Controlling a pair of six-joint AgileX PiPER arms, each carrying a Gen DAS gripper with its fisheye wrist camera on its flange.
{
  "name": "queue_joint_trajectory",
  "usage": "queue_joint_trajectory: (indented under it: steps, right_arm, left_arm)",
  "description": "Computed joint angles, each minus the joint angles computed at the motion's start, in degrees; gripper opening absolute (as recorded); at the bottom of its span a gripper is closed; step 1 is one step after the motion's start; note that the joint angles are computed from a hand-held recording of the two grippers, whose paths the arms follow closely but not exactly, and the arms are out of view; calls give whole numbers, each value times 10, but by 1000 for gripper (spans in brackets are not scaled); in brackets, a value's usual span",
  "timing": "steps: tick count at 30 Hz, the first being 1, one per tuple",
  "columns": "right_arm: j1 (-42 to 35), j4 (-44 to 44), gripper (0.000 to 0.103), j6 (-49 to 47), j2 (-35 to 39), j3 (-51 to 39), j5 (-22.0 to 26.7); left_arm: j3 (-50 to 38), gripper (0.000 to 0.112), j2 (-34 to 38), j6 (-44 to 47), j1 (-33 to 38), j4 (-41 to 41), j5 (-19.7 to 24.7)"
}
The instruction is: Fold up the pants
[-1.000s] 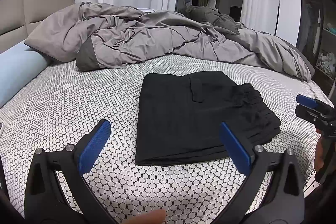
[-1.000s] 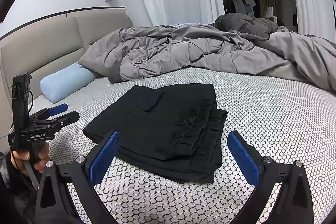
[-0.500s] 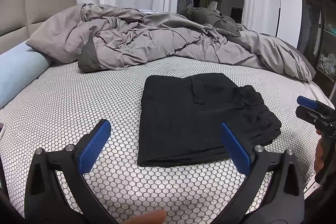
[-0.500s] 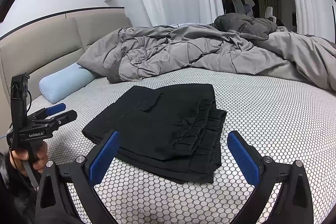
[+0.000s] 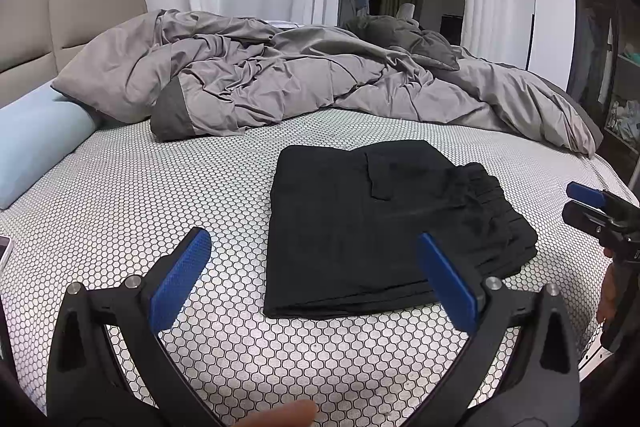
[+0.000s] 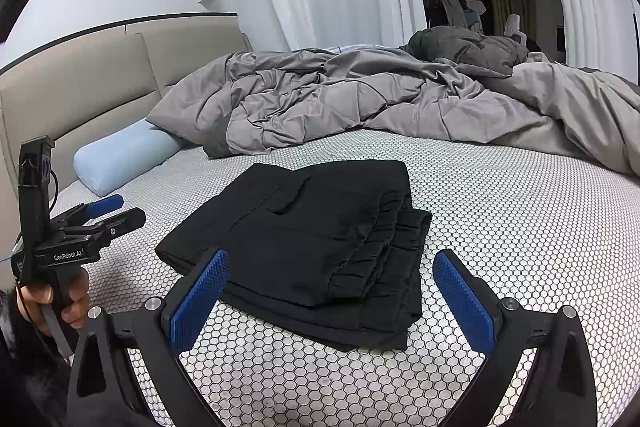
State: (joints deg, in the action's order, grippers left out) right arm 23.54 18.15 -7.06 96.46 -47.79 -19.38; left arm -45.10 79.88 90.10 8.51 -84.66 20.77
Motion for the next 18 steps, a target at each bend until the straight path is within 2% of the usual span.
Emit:
queue_joint_trajectory:
  steps: [2, 6, 9, 14, 18]
  right_arm:
    - [-4, -27, 103, 24, 0, 1, 1]
    - [-2, -13, 103, 14, -1, 4, -8]
    - [-5, -9, 103, 10, 4, -2, 2]
    - [2, 46, 103, -48, 10, -4, -12]
    - [2, 2, 103, -12, 10, -2, -11]
  left_arm:
    - [-3, 102, 4, -1, 2, 3, 2]
    - [0, 102, 0, -2, 2, 2, -2]
    - [12, 102, -6, 56, 5, -58, 0]
    - [13, 102, -1, 52, 10, -62, 12]
    - [9, 102, 4, 53, 9, -64, 8]
